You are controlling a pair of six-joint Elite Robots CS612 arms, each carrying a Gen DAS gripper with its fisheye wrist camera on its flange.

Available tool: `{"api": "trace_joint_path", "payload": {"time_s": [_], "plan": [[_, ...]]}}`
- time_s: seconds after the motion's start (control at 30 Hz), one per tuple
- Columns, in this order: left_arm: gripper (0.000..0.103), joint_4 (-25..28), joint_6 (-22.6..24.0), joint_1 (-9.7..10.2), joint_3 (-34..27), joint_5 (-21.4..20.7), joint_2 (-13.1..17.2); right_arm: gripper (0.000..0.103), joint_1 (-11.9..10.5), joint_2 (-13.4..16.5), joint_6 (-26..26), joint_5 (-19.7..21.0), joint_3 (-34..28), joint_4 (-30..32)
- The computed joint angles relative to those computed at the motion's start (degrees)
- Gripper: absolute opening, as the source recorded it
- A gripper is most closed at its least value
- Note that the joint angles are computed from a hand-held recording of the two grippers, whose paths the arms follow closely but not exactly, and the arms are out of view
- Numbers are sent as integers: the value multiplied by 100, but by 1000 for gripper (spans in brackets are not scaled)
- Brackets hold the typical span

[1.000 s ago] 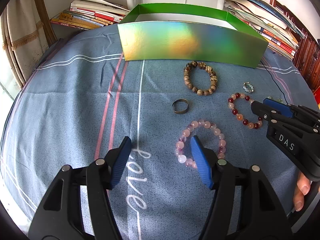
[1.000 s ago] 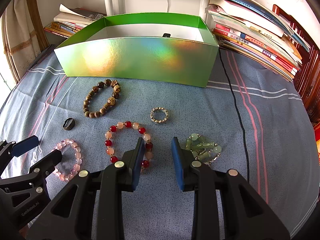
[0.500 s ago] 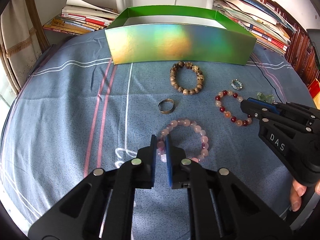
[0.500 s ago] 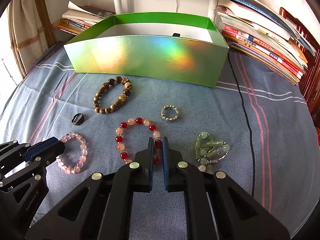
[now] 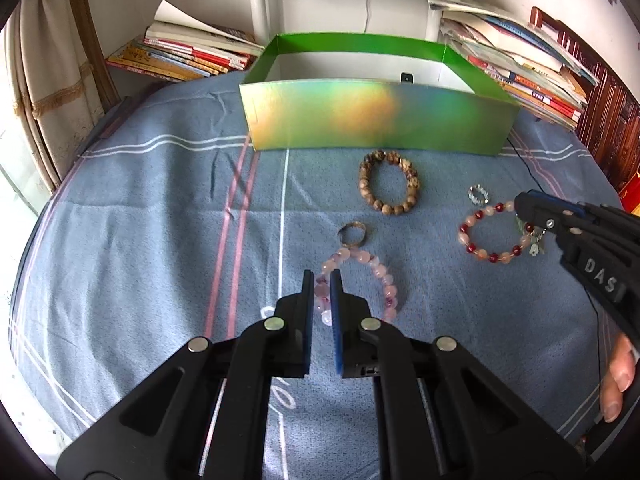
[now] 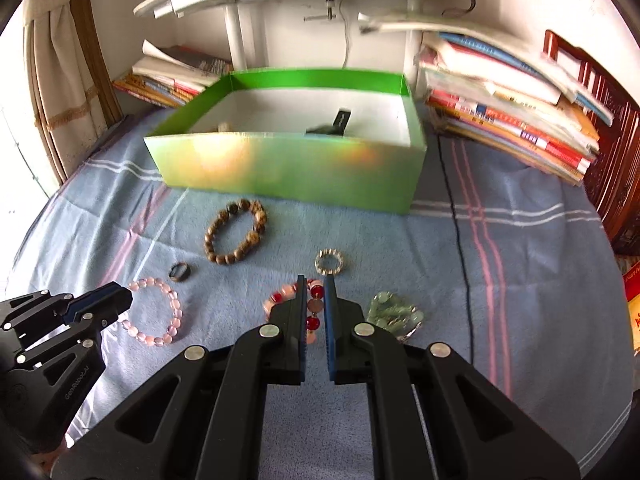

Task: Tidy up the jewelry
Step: 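Grasp the pink bead bracelet with the left tool while the right tool grasps the red-and-peach bead bracelet, then carry both bracelets over the green box and open both tools to drop them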

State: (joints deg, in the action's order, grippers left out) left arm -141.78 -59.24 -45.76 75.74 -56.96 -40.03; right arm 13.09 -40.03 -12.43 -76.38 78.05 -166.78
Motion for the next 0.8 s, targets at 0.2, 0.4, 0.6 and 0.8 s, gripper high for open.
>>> {"api": "trace_joint_path", "payload": {"time_s": [0.2,0.4,0.6,0.8], "plan": [[8,-53,35,16,-9,187,-76,8,-48,-91,90,80,40,-386],[8,-110,221,62,-81,242,-101,8,-45,-122,-5,119,-21,-410],[8,-376,758,185,-295,548,-129,8,-11,-60,-30,152,-367,-722],[8,-607,1550,469,-1077,465,199,8,91,353,74,33,-1243,-699]]}}
